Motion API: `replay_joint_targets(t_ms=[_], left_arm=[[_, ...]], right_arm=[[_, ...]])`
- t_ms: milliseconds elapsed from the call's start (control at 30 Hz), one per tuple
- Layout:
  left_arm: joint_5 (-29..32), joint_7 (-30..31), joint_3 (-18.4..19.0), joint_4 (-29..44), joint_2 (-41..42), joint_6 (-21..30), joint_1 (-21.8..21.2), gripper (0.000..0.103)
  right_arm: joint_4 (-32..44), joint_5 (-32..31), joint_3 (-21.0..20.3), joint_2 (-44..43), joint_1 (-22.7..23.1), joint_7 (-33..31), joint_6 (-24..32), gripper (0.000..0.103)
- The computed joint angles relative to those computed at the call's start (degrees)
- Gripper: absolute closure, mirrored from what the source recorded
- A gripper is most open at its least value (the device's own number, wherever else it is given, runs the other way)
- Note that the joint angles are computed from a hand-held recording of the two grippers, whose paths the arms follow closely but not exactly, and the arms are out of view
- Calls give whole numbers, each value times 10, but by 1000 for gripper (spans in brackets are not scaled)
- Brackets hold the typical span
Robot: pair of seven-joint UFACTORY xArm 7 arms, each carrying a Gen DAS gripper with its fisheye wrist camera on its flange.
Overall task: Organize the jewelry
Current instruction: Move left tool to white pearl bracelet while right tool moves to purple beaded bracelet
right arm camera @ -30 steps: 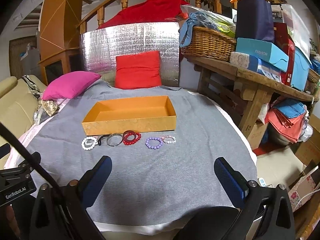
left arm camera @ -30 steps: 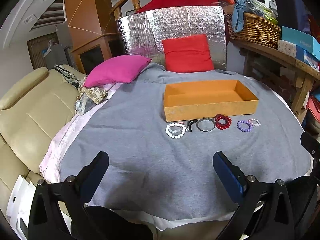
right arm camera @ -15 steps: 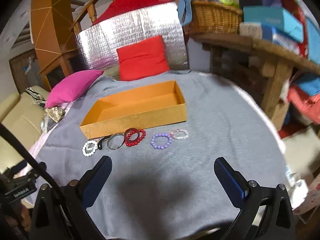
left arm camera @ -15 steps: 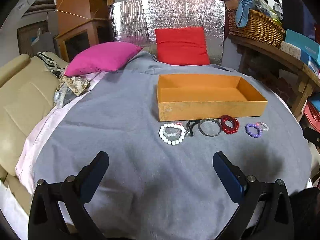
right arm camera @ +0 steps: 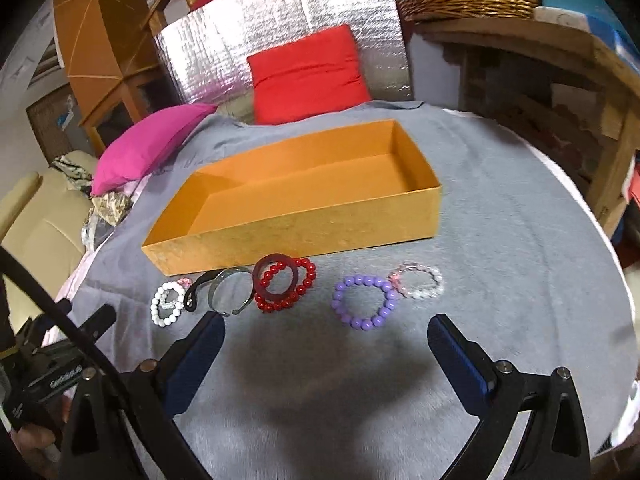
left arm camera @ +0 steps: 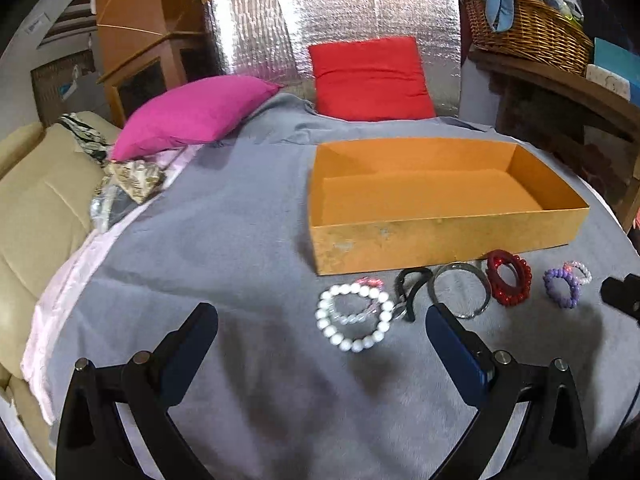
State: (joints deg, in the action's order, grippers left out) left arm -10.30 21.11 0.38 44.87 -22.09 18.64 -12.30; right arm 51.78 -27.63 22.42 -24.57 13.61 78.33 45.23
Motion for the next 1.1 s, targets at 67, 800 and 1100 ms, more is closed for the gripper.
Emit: replay_joint_targets(t_ms=[67, 800, 1100], left_arm=[[-29, 28, 20, 1, 12, 3, -25, 0], [-101, 90, -10, 65, 81, 74, -1, 14], [-128, 104, -20, 120, 139, 123, -11, 38]], right_arm=[[-1, 5, -7, 10, 1, -10, -2, 9], [36, 48, -55, 112, -2, 6, 47, 70], [64, 14, -75, 138, 31, 22, 77, 74]])
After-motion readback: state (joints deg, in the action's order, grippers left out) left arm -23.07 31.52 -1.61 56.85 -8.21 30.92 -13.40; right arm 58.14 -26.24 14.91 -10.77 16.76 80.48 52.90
